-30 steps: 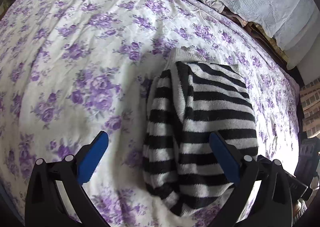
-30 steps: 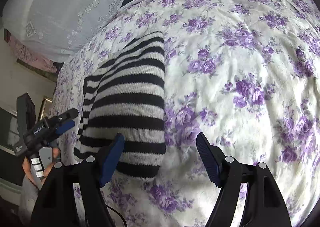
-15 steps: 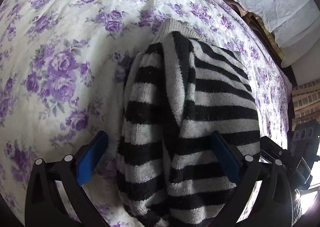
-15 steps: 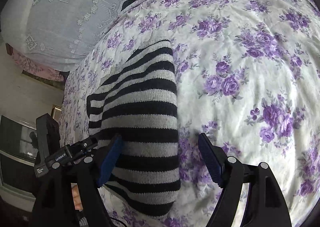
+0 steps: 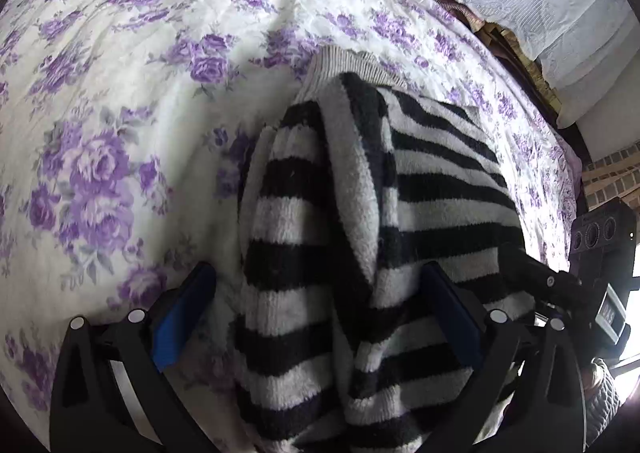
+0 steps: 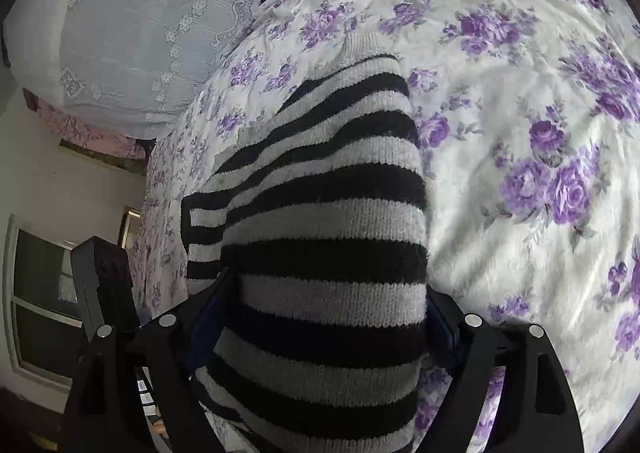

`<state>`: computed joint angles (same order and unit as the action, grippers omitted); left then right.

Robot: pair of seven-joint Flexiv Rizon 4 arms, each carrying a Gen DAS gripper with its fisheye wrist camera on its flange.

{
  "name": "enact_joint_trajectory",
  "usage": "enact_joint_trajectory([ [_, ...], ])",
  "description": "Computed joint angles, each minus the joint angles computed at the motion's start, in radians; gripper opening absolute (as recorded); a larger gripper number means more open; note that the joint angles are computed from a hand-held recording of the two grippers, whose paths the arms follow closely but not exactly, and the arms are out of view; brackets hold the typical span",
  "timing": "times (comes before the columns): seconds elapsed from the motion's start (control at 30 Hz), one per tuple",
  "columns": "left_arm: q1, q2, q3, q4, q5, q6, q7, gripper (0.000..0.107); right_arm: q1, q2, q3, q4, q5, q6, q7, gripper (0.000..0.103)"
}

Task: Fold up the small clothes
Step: 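Grasp the folded striped sweater with the left gripper while the right gripper grasps it too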

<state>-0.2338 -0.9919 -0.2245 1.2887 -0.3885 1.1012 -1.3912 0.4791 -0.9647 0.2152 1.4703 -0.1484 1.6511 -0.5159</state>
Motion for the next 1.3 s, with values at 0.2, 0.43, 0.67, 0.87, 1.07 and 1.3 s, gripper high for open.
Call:
enact_joint_trajectory([
  [0.2, 0.019, -0.003, -0.033, 0.025, -0.009, 0.057, 0.050, 0.099, 0.009, -0.011, -0.018, 0.001, -0.023, 0.031, -0.036, 0.088],
  [0.43, 0.044, 0.015, -0.068, 0.081, -0.033, 0.105, 0.102, 0.099, -0.024, -0.023, 0.028, -0.012, -0.067, 0.015, -0.104, 0.098],
  [0.67, 0.112, 0.024, -0.170, 0.162, -0.070, 0.195, 0.227, 0.099, -0.018, -0.023, 0.025, -0.019, -0.052, 0.002, -0.130, 0.099],
  [0.87, 0.077, 0.032, -0.124, 0.154, -0.080, 0.194, 0.190, 0.099, -0.009, -0.019, 0.016, -0.011, -0.041, 0.013, -0.139, 0.099],
  [1.07, 0.087, 0.019, -0.148, 0.147, -0.096, 0.219, 0.176, 0.099, 0.006, -0.016, -0.004, 0.000, -0.031, 0.036, -0.135, 0.099],
  [1.3, 0.172, 0.003, -0.282, 0.168, -0.143, 0.226, 0.231, 0.049, 0.048, 0.009, -0.061, 0.026, 0.015, 0.049, -0.061, 0.080],
])
